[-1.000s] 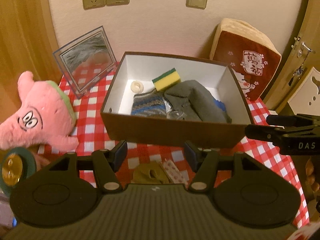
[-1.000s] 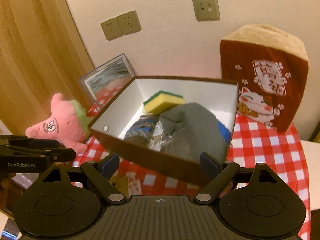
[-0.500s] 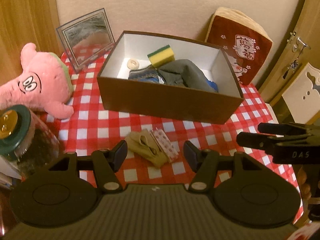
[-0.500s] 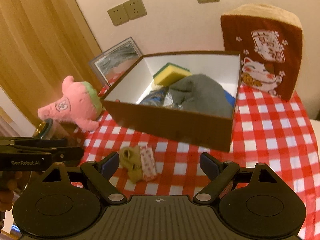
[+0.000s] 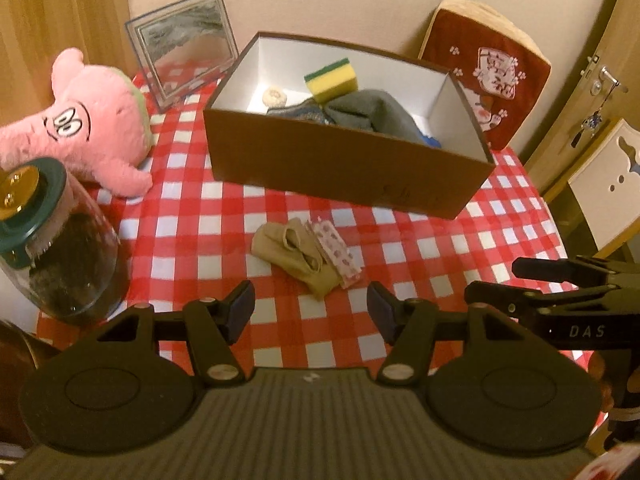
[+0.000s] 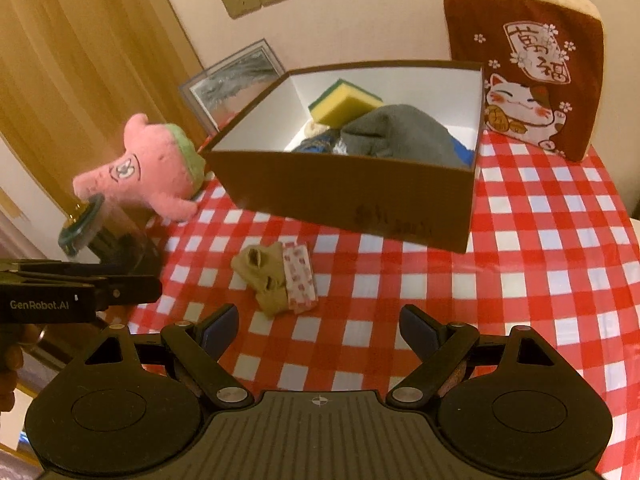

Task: Organize soft objects
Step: 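Withdraw both tools from the box toward the beige fabric and bandage strip, then grasp the bandage strip with the right tool while the left grasps the beige fabric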

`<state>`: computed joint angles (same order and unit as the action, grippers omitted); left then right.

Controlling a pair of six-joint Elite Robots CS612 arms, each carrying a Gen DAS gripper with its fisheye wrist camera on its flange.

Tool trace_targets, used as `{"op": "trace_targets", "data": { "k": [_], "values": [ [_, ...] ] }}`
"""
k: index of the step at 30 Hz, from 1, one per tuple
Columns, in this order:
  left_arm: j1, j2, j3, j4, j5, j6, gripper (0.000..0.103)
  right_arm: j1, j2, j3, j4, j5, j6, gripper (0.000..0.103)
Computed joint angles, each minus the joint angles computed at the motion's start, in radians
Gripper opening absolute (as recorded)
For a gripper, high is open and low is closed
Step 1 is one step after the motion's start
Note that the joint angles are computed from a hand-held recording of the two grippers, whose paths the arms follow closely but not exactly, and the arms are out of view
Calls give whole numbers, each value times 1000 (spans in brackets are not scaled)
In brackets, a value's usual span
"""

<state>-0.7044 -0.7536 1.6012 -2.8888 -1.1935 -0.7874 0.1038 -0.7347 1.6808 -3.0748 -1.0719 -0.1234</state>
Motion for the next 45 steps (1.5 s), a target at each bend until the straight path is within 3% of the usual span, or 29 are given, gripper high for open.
{"op": "trace_targets", "data": {
  "k": [28, 33, 45],
  "values": [
    [12, 61, -44, 82, -35, -20, 59, 31, 78, -55, 0, -49, -83, 86],
    [19, 79, -59, 71, -30, -11, 59, 39, 103, -87, 4, -37, -111, 72],
    [47, 123, -109, 86, -44, 7, 59, 59, 170, -186, 50, -10, -138, 56]
  ]
}}
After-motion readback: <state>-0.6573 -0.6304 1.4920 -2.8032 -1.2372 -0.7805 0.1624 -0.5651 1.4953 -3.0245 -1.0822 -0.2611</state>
